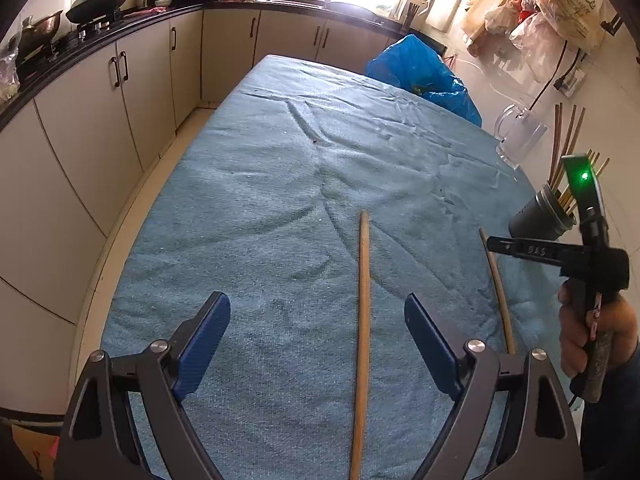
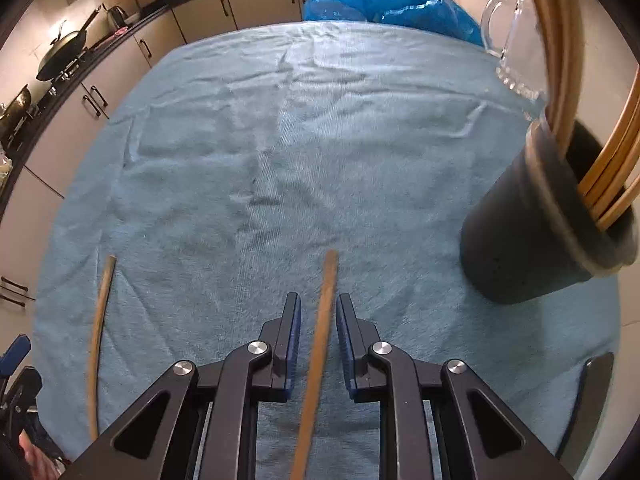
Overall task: Organize utensils
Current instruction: 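Move both open tools down to the last loose chopsticks on the towel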
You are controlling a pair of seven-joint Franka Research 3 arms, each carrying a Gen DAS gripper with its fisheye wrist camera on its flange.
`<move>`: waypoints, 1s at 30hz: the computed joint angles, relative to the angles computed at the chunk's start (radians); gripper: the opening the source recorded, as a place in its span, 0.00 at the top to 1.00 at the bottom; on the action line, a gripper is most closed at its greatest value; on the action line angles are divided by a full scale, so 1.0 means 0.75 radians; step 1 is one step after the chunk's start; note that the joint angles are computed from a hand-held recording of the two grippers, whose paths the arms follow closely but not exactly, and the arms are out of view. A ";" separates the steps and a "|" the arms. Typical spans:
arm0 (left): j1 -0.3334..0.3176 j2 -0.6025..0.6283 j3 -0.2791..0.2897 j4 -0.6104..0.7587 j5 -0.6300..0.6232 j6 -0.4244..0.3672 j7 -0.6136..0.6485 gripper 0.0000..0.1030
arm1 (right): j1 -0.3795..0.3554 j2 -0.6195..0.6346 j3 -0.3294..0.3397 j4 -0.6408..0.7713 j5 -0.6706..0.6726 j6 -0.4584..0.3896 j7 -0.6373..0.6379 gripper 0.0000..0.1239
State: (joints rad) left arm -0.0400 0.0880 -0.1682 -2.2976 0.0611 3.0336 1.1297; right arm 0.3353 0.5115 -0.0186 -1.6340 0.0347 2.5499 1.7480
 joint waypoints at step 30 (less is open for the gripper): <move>-0.132 0.523 0.026 0.804 0.200 -0.648 -0.040 0.77 | -0.154 -0.190 0.160 -0.262 0.479 0.251 -0.471 0.93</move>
